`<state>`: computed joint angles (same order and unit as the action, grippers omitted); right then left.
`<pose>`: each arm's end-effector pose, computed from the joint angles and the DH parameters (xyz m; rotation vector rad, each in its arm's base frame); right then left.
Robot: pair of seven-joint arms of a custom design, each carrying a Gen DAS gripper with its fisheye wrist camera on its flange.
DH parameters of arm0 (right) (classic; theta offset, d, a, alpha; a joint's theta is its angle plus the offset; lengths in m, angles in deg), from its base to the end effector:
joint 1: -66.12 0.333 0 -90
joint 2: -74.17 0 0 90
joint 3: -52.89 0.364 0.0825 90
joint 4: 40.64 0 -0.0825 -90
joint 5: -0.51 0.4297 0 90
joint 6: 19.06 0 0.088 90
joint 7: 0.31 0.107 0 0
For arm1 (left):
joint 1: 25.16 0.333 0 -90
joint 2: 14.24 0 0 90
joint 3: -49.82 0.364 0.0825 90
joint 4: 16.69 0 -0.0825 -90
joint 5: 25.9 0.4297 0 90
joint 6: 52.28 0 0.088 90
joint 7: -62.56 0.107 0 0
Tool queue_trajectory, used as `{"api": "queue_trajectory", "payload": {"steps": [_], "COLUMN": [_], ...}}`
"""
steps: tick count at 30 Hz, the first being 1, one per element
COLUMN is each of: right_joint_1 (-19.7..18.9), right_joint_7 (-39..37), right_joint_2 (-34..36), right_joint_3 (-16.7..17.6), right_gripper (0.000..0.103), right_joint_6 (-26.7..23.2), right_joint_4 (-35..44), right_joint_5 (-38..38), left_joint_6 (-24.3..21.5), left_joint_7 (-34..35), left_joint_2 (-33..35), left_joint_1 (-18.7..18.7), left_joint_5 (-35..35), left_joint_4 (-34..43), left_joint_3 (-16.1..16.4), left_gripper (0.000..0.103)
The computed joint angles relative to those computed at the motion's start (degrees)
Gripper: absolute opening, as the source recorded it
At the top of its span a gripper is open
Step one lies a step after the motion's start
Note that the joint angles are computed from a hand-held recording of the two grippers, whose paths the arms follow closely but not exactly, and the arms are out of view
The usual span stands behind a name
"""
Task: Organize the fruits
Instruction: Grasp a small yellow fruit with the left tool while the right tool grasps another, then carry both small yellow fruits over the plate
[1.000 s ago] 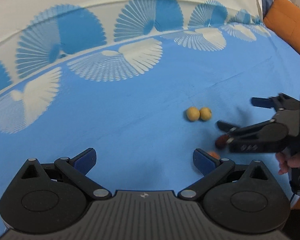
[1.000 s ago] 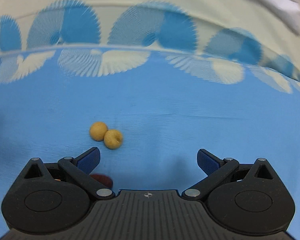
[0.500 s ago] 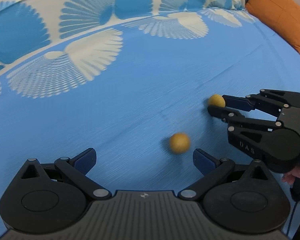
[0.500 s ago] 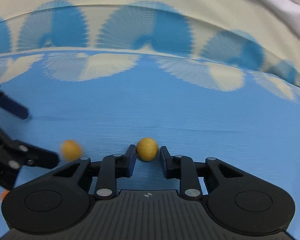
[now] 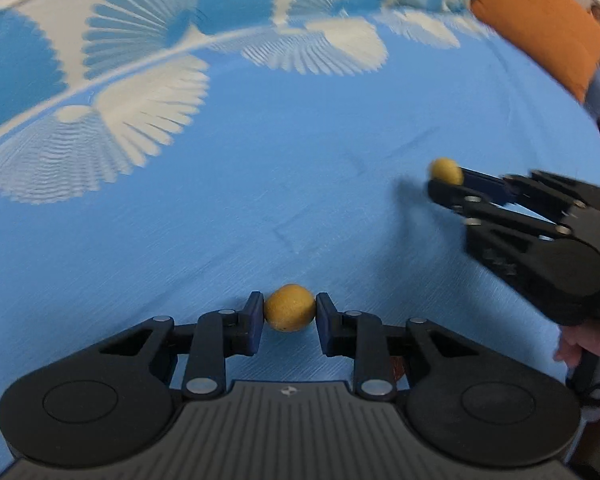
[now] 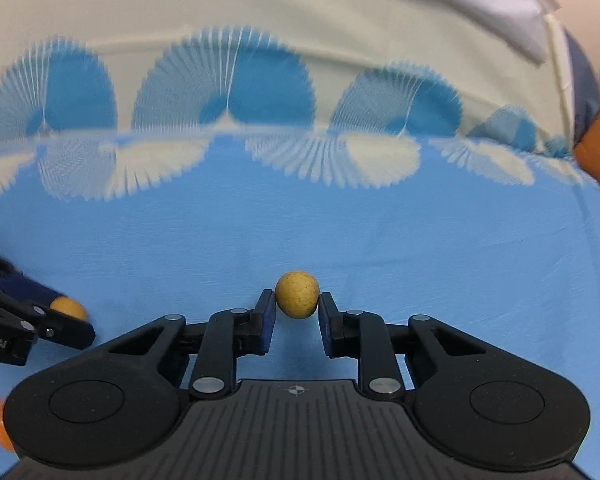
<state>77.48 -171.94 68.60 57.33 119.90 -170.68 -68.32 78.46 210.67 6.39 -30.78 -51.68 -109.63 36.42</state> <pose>0.5407 0.1499 0.4484 -1.2049 2.2235 -1.1080 0.7108 -0.2316 0.4814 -0.7283 2.8686 -0.8253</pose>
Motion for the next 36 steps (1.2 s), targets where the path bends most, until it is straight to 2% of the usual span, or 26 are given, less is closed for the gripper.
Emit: {"api": "queue_trajectory", "payload": {"steps": [2, 5, 9, 13, 17, 25, 29, 36], "right_joint_1": [0.8, 2.4, 5.2, 8.6, 11.8, 17.1, 19.8, 24.6], "right_joint_7": [1.7, 3.3, 4.4, 2.7, 2.3, 2.1, 2.2, 0.6], "right_joint_2": [-2.7, -7.7, -12.4, -14.1, -14.0, -9.4, -6.7, -2.3], "right_joint_3": [1.2, 3.8, 8.0, 11.9, 14.8, 18.9, 19.5, 18.9], "right_gripper": [0.024, 0.024, 0.024, 0.024, 0.024, 0.024, 0.024, 0.024], "right_joint_6": [-2.1, -5.3, -9.4, -12.4, -13.4, -16.3, -18.0, -20.3], "right_joint_4": [-0.6, -1.8, -1.3, 1.7, 5.7, 14.3, 17.9, 23.1], "right_joint_5": [-0.7, -0.2, 4.4, 8.6, 11.8, 12.7, 10.9, 8.5], "left_joint_6": [0.6, -0.8, 0.9, -3.4, -5.3, -14.4, -17.5, -19.9], "left_joint_7": [0.9, 2.7, 4.8, 5.4, 8.4, 10.9, 12.2, 14.3], "left_joint_2": [-2.2, -6.5, -14.7, -20.8, -27.1, -34.6, -36.4, -37.6], "left_joint_1": [1.4, 4.2, 6.3, 8.6, 10.5, 14.9, 17.0, 20.0], "left_joint_5": [-2.3, -7.2, -10.8, -12.6, -13.8, -15.7, -16.4, -18.5], "left_joint_4": [-1.2, -3.2, -9.0, -11.6, -15.6, -18.7, -19.0, -19.0], "left_joint_3": [0.0, 0.6, 3.4, 7.4, 11.3, 18.6, 21.1, 23.9], "left_gripper": [0.03, 0.03, 0.03, 0.03, 0.03, 0.03, 0.03, 0.03]}}
